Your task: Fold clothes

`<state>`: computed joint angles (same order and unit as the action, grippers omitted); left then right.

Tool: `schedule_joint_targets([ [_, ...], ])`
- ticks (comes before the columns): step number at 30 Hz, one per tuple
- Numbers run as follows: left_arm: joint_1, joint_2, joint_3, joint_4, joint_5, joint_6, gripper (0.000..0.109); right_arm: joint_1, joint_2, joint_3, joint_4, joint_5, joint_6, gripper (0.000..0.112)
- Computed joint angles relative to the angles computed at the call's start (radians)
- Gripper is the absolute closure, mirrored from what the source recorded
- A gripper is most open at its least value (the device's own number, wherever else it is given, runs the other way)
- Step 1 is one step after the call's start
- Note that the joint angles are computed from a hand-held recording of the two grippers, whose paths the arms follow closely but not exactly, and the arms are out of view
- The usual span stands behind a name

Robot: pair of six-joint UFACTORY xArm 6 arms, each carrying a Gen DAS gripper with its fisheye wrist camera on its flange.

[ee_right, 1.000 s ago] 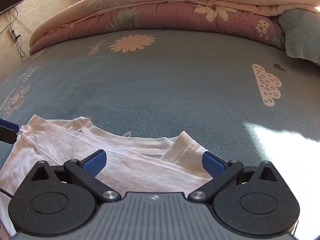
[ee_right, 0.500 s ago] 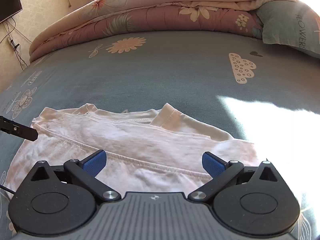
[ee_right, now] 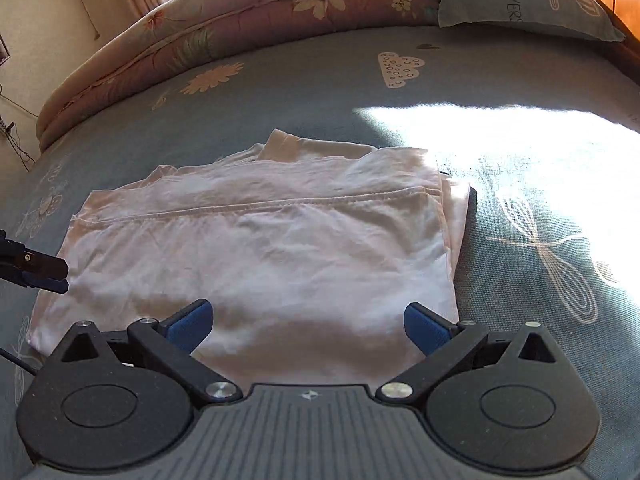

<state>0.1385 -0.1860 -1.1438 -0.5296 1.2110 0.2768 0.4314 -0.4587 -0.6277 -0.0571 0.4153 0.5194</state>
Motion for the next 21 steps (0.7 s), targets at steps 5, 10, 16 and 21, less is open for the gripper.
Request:
schedule_joint_targets([
  [5, 0.016, -0.074, 0.079, 0.071, 0.005, -0.086, 0.015, -0.01, -0.121, 0.112, -0.001, 0.027, 0.031, 0.009],
  [10, -0.018, -0.16, 0.132, 0.034, -0.015, 0.008, 0.014, 0.029, -0.18, 0.102, 0.027, 0.063, -0.005, 0.009],
  [16, -0.058, -0.148, 0.151, -0.077, -0.079, -0.026, 0.014, 0.152, -0.037, 0.004, 0.406, -0.001, -0.485, 0.009],
  [21, -0.047, -0.114, 0.119, -0.087, -0.106, -0.072, 0.014, 0.242, 0.13, -0.117, 0.633, 0.003, -0.858, 0.009],
])
